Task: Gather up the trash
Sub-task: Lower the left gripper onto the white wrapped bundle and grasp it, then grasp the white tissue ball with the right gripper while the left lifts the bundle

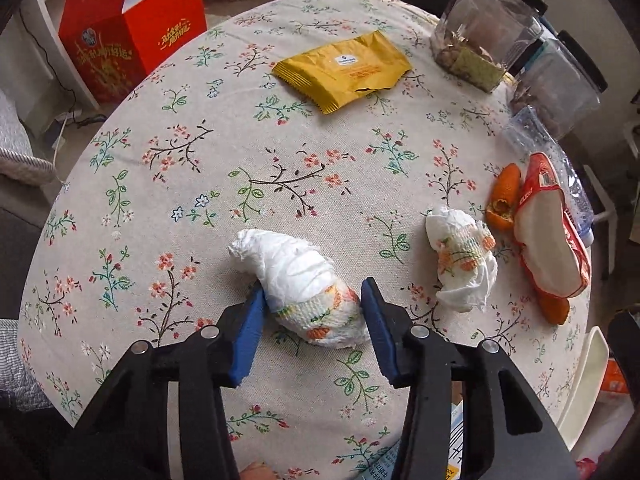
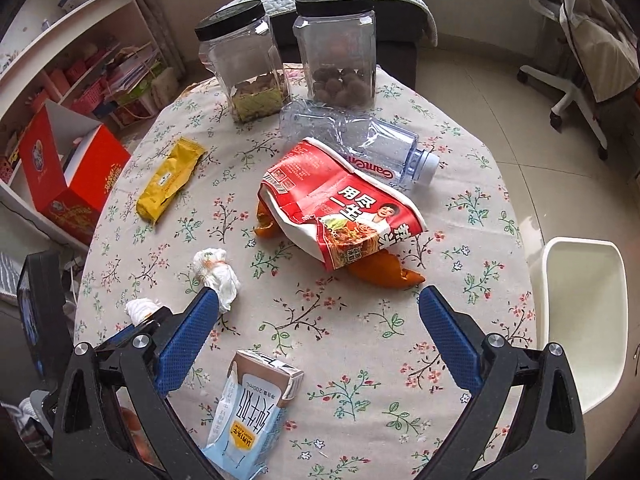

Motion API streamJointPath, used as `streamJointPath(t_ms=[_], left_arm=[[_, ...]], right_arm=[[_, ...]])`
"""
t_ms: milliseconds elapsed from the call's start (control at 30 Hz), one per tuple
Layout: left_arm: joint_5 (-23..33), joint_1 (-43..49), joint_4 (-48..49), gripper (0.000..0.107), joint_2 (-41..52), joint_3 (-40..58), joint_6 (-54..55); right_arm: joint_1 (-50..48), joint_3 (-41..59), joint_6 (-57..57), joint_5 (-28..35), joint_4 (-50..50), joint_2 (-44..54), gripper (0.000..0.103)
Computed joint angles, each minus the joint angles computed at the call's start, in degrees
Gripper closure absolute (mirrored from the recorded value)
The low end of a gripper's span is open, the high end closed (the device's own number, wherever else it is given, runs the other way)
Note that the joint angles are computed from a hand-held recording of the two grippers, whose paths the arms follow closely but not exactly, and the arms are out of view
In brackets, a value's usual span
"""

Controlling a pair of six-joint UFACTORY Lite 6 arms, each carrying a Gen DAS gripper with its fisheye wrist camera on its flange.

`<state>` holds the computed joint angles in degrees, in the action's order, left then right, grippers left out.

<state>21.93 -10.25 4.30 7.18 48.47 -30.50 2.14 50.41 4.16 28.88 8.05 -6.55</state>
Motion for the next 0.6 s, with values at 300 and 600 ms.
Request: streamJointPath(t_ms=[300, 600], left_arm=[[2.8, 7.9, -15.4, 0.062, -3.6, 0.5, 17.2], [6.5, 7.7, -7.8, 0.063, -9.0, 5.8, 14.1]], right_arm=[[3.3, 3.1, 3.2, -1.2, -1.2, 3.5, 0.007], [6.9, 6.8, 1.0, -1.1, 0.3, 10.3, 0.007]])
